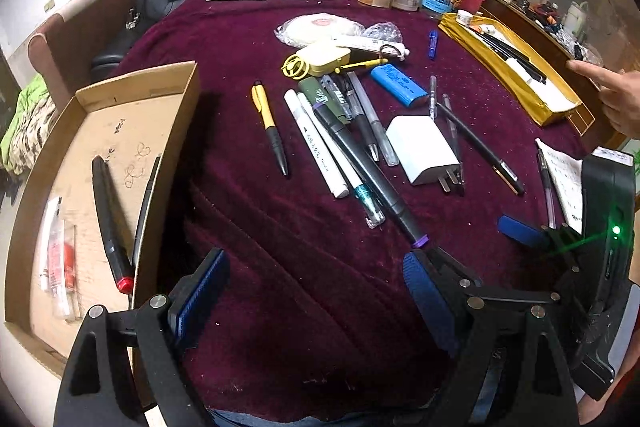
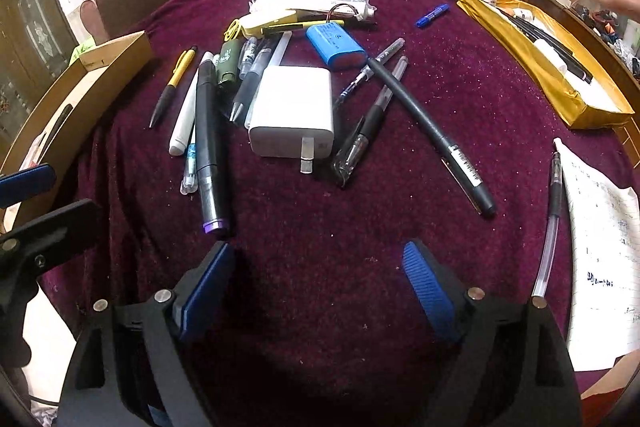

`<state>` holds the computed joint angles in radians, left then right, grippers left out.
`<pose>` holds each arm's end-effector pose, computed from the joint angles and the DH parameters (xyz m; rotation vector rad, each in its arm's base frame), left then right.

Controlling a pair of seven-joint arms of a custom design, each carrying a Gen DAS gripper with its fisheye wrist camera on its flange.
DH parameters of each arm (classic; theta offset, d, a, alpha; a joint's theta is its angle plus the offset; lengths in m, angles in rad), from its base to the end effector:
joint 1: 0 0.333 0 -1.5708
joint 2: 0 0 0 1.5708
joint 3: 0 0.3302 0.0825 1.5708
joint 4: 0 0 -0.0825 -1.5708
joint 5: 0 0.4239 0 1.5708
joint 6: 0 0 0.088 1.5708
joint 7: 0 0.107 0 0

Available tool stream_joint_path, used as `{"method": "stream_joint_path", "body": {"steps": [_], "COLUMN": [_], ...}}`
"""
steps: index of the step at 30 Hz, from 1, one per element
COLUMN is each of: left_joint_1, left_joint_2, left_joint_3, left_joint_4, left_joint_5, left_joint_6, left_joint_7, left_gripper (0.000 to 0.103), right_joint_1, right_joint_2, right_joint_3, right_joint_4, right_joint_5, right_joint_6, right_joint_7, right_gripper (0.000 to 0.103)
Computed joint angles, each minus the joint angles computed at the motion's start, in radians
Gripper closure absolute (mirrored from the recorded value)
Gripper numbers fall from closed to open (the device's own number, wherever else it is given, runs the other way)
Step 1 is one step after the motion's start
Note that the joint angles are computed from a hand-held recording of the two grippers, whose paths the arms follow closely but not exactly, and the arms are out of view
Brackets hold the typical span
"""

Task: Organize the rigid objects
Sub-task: 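Grasp the long black pen with the right tool while the left tool grasps the purple-capped black marker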

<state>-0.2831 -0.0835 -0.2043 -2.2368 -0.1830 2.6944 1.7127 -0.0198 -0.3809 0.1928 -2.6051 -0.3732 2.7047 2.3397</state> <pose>0.5185 -0.2699 0.4569 -1.4550 2.4253 -0.7267 0.4583 0.0926 0.4178 -1.6374 2.1974 -0.6070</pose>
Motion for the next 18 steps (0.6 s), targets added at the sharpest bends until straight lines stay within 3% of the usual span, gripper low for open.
{"method": "stream_joint_path", "body": {"steps": [6, 10, 13, 18], "left_joint_1": [0.007, 0.016, 0.025, 0.037], "left_joint_2": [0.022, 0.045, 0.053, 0.067], "left_joint_3": [0.004, 0.006, 0.002, -0.004], "left_joint_4": [0.021, 0.047, 0.057, 0.075], "left_joint_5": [-0.04, -0.116, -0.169, -0.209], "left_joint_6": [-0.017, -0.056, -0.072, -0.077], "left_joint_7": [0.016, 0.059, 0.097, 0.111], "left_gripper": [0.012, 0.012, 0.012, 0.012], "right_joint_1": [-0.015, 0.01, 0.126, 0.064], "right_joint_2": [0.001, -0.017, -0.048, -0.066], "right_joint_3": [0.011, -0.031, -0.167, -0.127], "right_joint_4": [-0.019, -0.056, -0.109, -0.104], "right_joint_5": [-0.046, 0.001, 0.195, 0.205], "right_joint_6": [0.041, 0.111, 0.244, 0.28], "right_joint_7": [-0.021, -0.088, -0.282, -0.339], "right_gripper": [0.0, 0.001, 0.009, 0.013]}}
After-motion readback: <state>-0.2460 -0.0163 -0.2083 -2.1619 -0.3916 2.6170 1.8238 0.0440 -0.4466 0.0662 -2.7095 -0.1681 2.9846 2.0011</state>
